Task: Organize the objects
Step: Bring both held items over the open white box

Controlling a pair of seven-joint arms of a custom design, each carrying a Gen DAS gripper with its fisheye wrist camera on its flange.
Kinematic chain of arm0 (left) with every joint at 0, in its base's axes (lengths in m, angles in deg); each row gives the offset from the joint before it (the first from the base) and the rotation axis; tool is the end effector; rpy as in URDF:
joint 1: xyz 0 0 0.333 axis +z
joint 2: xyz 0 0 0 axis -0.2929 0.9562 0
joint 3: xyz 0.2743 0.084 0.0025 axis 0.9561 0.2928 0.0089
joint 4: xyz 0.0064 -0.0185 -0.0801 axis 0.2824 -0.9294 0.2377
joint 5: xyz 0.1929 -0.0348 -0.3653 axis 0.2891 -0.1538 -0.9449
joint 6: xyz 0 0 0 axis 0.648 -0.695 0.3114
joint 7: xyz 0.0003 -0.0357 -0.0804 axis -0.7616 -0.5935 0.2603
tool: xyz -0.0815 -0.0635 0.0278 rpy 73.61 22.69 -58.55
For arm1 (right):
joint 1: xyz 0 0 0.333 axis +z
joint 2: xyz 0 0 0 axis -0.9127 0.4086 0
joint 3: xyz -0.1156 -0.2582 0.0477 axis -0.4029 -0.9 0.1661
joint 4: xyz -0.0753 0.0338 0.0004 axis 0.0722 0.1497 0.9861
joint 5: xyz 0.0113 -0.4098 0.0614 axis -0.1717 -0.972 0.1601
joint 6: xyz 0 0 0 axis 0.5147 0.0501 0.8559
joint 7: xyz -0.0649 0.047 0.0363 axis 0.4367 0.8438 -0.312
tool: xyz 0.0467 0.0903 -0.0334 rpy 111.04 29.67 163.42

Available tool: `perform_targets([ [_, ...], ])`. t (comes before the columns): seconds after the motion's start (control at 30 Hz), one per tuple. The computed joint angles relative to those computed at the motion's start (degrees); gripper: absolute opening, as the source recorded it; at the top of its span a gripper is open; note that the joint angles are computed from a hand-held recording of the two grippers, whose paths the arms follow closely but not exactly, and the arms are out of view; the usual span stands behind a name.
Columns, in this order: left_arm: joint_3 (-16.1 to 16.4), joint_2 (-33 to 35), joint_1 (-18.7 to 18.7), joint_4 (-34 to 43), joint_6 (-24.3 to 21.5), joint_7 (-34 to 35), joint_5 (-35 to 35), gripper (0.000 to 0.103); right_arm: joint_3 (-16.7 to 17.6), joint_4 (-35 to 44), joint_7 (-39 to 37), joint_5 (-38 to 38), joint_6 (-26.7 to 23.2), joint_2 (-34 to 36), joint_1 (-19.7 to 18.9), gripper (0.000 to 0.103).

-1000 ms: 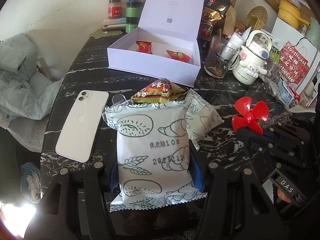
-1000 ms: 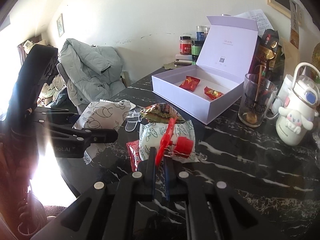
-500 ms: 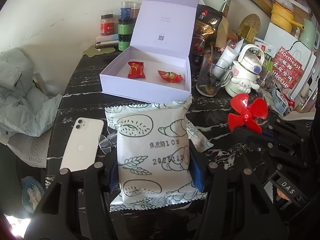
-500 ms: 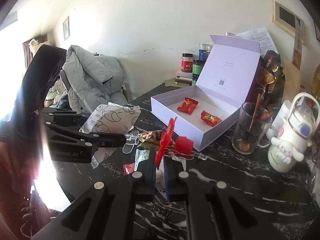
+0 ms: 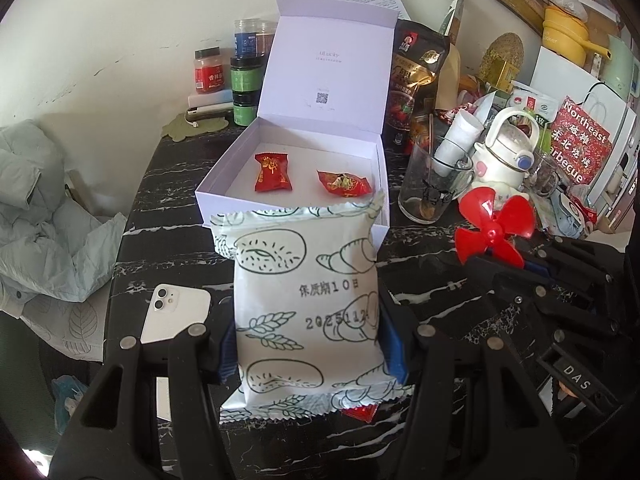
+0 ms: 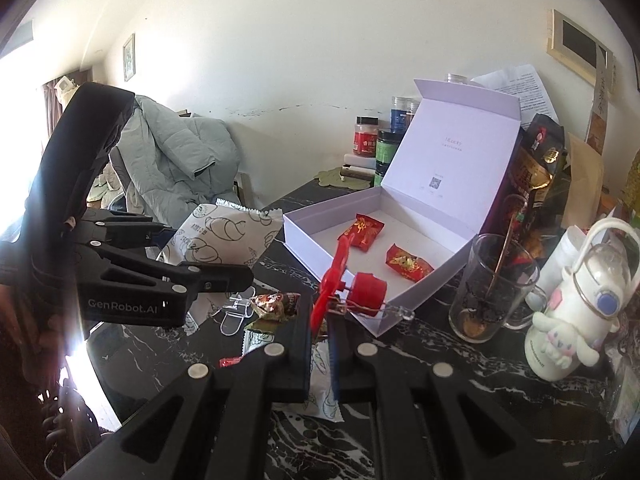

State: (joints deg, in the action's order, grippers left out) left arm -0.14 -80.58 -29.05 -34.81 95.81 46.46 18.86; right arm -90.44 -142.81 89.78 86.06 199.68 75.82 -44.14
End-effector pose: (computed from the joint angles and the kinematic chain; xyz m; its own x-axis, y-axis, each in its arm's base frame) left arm 0.5935 -0.2744 0.4502 -0.4270 -0.9001 0.0870 -0.6836 0.2583 -0.6827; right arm 0.5454 0.1279 0.4433 0.3388 -0.9407 -0.0164 -0.5303 -0.1765 -0.8292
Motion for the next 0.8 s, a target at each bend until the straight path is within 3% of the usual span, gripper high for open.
perform_targets([
  [0.33, 0.63, 7.11, -0.06, 9.21, -3.86, -0.89, 2.71, 0.055, 2.82, 7.21, 1.72, -3.74, -3.67, 6.36, -5.31, 0.006],
  [0.8, 1.71, 20.61, -0.7, 27.73, -12.06, -1.15, 6.08, 0.055, 8.45, 20.49, 11.26, -17.13, -9.06, 18.38, -14.7, 0.006],
])
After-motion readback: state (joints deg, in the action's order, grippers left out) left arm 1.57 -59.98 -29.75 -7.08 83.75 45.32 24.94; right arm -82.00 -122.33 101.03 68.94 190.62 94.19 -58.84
